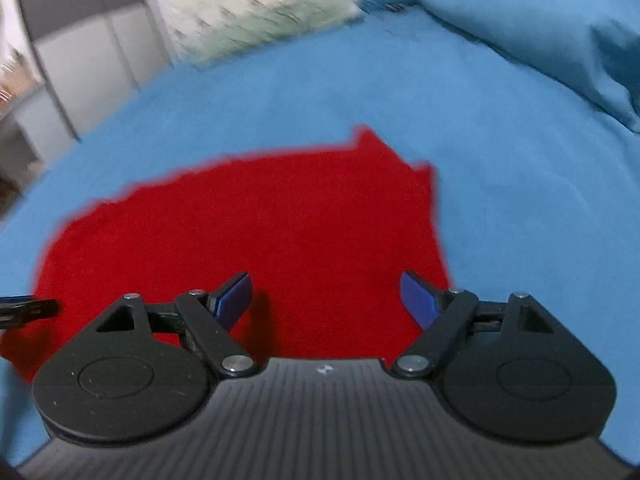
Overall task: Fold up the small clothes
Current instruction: 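Grasp the hem with the left gripper while the right gripper grasps the hem, then lift the hem and fold it over toward the collar with both grippers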
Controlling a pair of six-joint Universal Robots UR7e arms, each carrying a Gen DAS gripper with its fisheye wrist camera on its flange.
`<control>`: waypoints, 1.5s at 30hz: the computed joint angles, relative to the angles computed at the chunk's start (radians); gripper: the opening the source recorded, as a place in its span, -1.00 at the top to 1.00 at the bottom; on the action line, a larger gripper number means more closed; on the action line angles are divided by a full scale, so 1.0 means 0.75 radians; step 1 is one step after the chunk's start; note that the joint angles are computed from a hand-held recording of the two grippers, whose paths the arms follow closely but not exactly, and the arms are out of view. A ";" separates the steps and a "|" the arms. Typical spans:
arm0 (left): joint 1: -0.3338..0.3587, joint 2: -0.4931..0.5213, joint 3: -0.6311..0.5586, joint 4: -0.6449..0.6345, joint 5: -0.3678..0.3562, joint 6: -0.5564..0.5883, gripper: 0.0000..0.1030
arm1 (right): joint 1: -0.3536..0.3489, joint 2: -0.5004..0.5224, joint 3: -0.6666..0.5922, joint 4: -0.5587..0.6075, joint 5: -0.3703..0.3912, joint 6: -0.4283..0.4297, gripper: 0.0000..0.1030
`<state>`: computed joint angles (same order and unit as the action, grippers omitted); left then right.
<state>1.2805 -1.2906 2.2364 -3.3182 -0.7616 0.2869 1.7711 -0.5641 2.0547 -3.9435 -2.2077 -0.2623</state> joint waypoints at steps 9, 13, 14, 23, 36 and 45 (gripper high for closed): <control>-0.191 -0.074 0.031 0.179 0.211 -0.146 -0.76 | 0.080 -0.062 0.061 -0.134 -0.064 -0.059 -0.86; -0.293 -0.111 0.078 0.193 0.257 -0.163 -1.00 | 0.192 -0.147 0.182 -0.299 -0.202 -0.224 -0.98; -0.311 -0.122 0.094 0.196 0.234 -0.168 -1.00 | 0.200 -0.162 0.220 -0.336 -0.206 -0.262 -0.99; -0.322 0.028 -0.007 0.341 0.170 -0.388 -1.00 | 0.084 -0.116 0.337 -0.312 -0.136 -0.004 -0.94; -0.230 0.176 -0.113 0.288 0.148 -0.313 -1.00 | 0.002 0.113 0.172 -0.464 -0.086 -0.140 -0.37; -0.179 0.242 -0.155 0.283 0.154 -0.260 -1.00 | 0.025 0.026 0.201 -0.336 -0.023 -0.067 0.55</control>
<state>1.1465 -1.1091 2.1203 -3.1057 -0.6465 0.0922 1.7900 -0.5449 2.2055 -4.1951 -2.2248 -0.3127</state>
